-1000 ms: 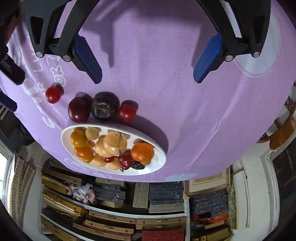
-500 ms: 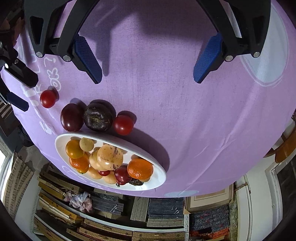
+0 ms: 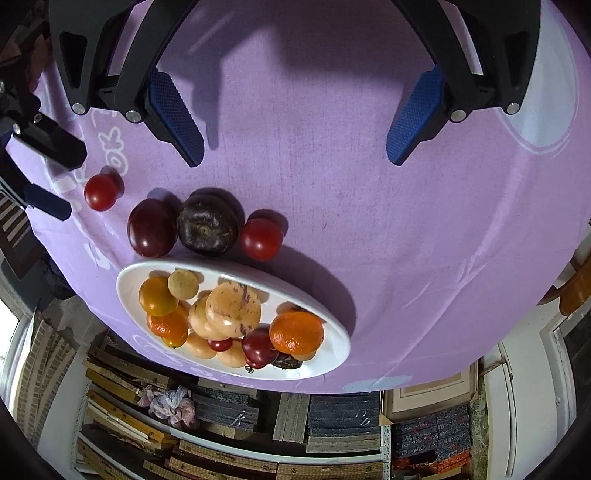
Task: Organize fruits
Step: 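Withdraw both open grippers and move right gripper toward a red tomato, then grasp red tomato with right gripper while left gripper grasps another tomato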
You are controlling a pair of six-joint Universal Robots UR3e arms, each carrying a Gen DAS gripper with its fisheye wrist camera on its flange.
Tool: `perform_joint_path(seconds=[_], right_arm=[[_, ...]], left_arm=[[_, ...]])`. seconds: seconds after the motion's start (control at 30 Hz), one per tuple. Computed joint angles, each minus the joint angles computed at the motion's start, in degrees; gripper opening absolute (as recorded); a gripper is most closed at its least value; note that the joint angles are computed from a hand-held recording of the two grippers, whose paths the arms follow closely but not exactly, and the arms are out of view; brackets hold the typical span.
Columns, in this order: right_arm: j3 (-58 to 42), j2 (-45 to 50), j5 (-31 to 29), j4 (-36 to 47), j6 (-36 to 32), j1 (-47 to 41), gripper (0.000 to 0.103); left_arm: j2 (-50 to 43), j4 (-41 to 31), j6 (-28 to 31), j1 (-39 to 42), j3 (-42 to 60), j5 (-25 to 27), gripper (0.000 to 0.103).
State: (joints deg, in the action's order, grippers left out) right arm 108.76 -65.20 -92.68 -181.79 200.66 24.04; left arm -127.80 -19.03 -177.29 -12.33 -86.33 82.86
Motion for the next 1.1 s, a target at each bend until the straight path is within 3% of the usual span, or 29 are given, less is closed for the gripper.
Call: perform_joint_path(seconds=[0.13, 0.2, 0.23, 0.27, 0.6, 0.63, 0.67, 0.7, 0.83, 0.97, 1.07, 1.1], right_arm=[[-1.40, 0.40, 1.63, 2.34, -1.10, -0.40, 0.098], [-2.86, 0.97, 2.43, 4.39, -2.24, -0.33, 0.082], [-3.67, 1.28, 3.40, 5.84, -2.62, -0.67, 0.066], [-4.05, 1.44, 4.38, 6.80, -2.64, -1.16, 0.064], [-4.37, 2.96, 8.33, 5.88, -0.57, -3.63, 0.062], [-5.18, 3.15, 7.67, 6.87, -0.94, -3.17, 0.056], [-5.64, 3.30, 7.41, 7.33, -1.35, -2.91, 0.040], [-6.03, 3.48, 7.85, 7.87, -1.71, -2.92, 0.031], [-6.04, 3.38, 7.00, 8.29, -1.70, -2.35, 0.031], [-5.03, 3.07, 7.35, 7.51, -1.54, -2.44, 0.031], [-4.38, 2.85, 7.72, 6.95, -1.48, -2.64, 0.031], [-3.96, 2.74, 8.06, 6.57, -1.43, -2.83, 0.031]], left_arm=[[-3.08, -4.11, 0.96, -1.38, 6.00, 2.94, 0.100], [-3.26, -4.27, 1.52, -1.98, 6.17, 4.28, 0.100], [-3.29, -4.28, 1.73, -2.25, 6.16, 4.86, 0.100], [-3.21, -4.13, 1.67, -2.29, 5.96, 4.88, 0.100], [-3.12, -3.98, 1.67, -2.29, 5.73, 4.86, 0.100], [-3.12, -3.98, 1.67, -2.29, 5.73, 4.86, 0.100], [-3.08, -3.98, 1.69, -2.28, 5.68, 4.84, 0.100], [-3.12, -3.98, 1.67, -2.30, 5.72, 4.88, 0.100], [-2.92, -3.64, 1.48, -2.06, 5.33, 4.27, 0.100], [-2.26, -0.80, 2.91, -1.17, 4.00, 0.10, 0.100], [-5.01, 2.70, 4.94, -3.86, 7.61, 7.01, 0.100], [-5.42, 1.36, 6.14, -3.33, 9.00, 4.98, 0.100]])
